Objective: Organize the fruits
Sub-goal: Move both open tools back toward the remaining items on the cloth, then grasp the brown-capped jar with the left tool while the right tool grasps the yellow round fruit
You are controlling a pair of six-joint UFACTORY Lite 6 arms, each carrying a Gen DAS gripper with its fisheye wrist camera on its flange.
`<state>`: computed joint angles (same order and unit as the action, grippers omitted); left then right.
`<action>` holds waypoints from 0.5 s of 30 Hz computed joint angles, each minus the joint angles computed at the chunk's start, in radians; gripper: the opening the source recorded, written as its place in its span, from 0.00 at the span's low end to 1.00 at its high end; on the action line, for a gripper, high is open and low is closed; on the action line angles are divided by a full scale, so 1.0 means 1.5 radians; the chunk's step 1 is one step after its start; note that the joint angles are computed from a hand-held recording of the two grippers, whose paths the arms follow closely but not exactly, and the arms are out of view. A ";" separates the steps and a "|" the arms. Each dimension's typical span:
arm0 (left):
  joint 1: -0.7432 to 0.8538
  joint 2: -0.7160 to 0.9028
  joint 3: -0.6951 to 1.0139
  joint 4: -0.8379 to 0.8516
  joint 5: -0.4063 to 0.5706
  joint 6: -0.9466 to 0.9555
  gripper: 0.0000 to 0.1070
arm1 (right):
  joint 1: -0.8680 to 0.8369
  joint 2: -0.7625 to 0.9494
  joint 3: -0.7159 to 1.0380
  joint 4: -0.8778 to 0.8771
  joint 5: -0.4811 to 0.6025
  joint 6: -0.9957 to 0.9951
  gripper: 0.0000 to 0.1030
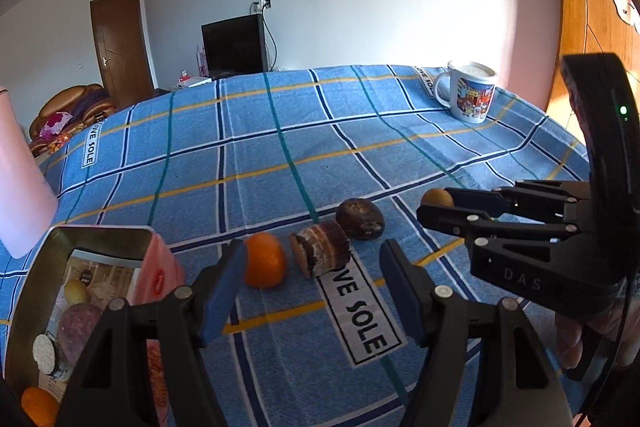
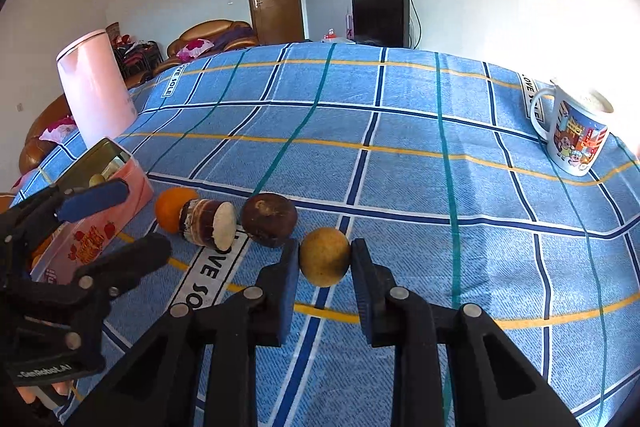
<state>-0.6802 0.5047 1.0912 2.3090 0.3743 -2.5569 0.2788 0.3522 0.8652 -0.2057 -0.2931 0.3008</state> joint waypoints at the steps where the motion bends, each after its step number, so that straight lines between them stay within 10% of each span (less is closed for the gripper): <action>1: 0.003 0.015 0.022 -0.015 -0.017 0.016 0.59 | -0.005 -0.002 -0.003 -0.017 -0.005 0.018 0.27; 6: 0.002 0.066 0.097 -0.129 -0.056 0.134 0.42 | -0.006 -0.008 -0.011 -0.013 -0.017 0.017 0.27; 15: -0.021 0.128 0.186 -0.405 0.004 0.421 0.42 | -0.014 -0.005 -0.013 -0.049 -0.027 0.051 0.27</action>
